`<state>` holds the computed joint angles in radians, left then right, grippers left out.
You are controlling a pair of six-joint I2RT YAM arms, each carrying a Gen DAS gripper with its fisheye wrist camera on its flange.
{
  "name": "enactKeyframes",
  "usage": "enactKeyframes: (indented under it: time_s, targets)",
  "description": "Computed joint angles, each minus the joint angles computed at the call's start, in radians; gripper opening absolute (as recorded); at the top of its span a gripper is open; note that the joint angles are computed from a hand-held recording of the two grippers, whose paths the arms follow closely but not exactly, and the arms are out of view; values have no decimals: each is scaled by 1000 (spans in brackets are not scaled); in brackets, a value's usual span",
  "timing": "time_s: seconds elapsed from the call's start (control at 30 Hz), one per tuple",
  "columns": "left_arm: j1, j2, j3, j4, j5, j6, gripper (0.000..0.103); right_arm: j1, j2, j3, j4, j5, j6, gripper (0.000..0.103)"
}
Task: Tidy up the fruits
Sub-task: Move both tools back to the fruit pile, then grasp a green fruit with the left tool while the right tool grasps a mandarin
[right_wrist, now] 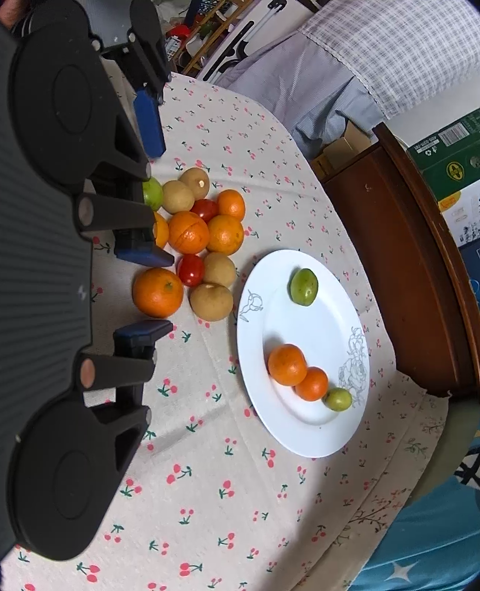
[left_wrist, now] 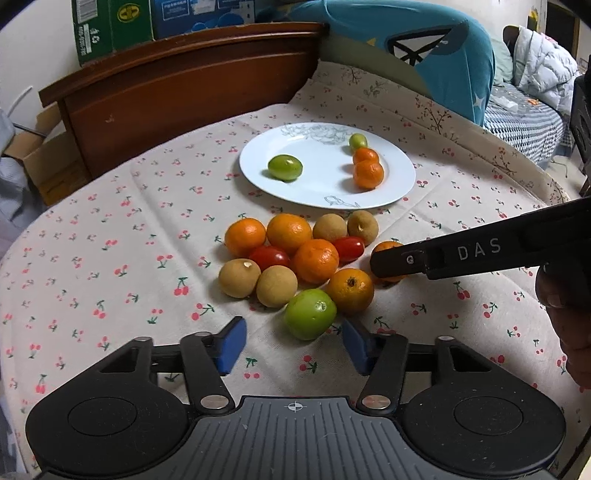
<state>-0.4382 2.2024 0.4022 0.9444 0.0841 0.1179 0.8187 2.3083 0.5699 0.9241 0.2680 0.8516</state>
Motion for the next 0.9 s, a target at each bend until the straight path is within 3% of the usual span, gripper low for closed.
enactKeyframes:
  time_s: [0.53, 0.7, 0.9]
  targets:
    - [-15, 70, 29, 67, 24, 14, 44, -6, 11, 3, 18, -3, -2, 31]
    - [-12, 65, 29, 66, 36, 14, 29, -11, 12, -5, 33, -12, 5, 30]
    - [-22, 34, 4, 56, 38, 8, 29, -16, 4, -19, 35, -19, 15, 30]
